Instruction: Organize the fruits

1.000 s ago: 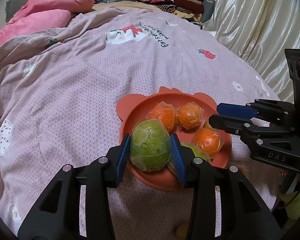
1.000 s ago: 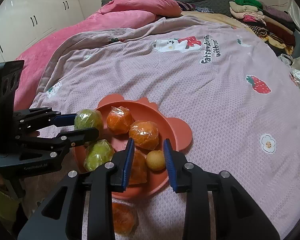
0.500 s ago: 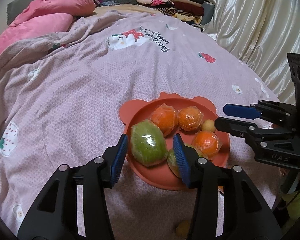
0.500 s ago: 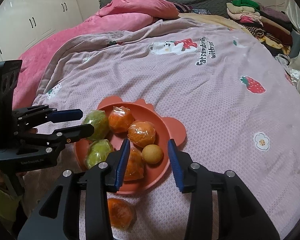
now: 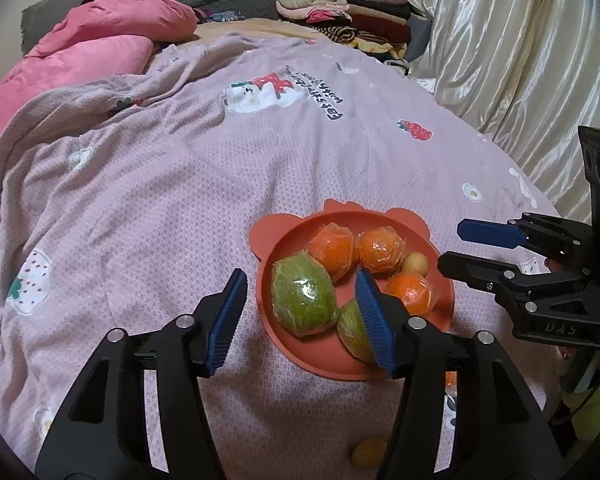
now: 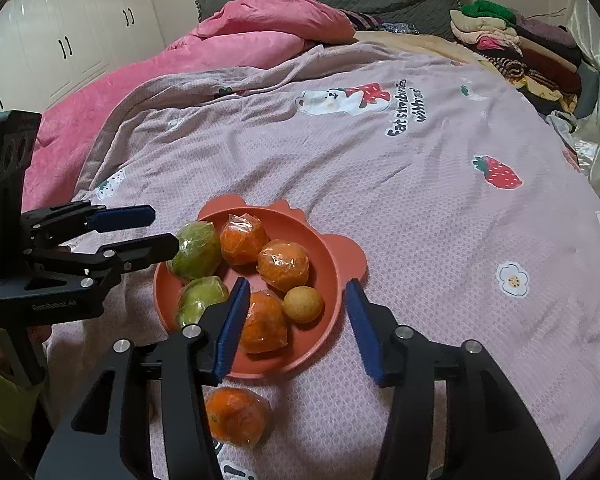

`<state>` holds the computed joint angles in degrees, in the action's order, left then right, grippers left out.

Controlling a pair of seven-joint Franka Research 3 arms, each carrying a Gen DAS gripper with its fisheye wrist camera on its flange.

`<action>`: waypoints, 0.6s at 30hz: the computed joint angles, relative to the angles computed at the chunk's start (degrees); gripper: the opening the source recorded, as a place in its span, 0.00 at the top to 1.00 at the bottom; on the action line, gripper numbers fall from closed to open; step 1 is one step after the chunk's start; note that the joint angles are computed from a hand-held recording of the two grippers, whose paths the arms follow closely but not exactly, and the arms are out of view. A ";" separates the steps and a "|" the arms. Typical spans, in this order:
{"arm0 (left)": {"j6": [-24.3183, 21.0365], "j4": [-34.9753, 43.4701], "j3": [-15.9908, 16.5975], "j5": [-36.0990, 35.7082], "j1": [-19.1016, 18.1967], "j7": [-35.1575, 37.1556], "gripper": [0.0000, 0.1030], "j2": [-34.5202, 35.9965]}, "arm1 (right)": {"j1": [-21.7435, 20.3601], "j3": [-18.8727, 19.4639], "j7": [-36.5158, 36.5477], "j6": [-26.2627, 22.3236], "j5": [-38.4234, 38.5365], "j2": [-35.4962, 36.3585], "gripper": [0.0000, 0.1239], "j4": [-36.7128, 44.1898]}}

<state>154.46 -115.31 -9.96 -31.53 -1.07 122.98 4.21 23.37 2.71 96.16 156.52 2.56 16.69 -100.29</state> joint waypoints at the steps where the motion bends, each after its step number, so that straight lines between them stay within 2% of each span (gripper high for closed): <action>1: 0.12 -0.10 0.01 0.02 0.00 -0.08 0.50 -0.11 | 0.02 -0.02 0.07 0.11 0.01 -0.15 0.59 -0.18; 6: 1.22 -1.10 0.22 -0.15 -0.22 -0.14 0.41 -1.17 | 0.26 -0.32 0.96 0.94 -0.78 -1.24 0.53 -1.50; 8: 1.71 -1.53 0.37 -0.10 -0.40 -0.03 0.38 -1.64 | 0.51 -0.59 1.80 1.25 -1.57 -1.75 0.48 -2.03; 13: 2.45 -2.18 0.85 -1.31 -0.81 0.68 0.31 -2.63 | 0.80 -0.88 3.58 2.04 -3.51 -3.08 0.46 -3.34; 18: 3.36 -3.16 1.52 -2.57 -1.29 1.41 0.20 -4.01 | 0.92 -1.14 5.67 2.76 -5.65 -4.41 0.42 -4.71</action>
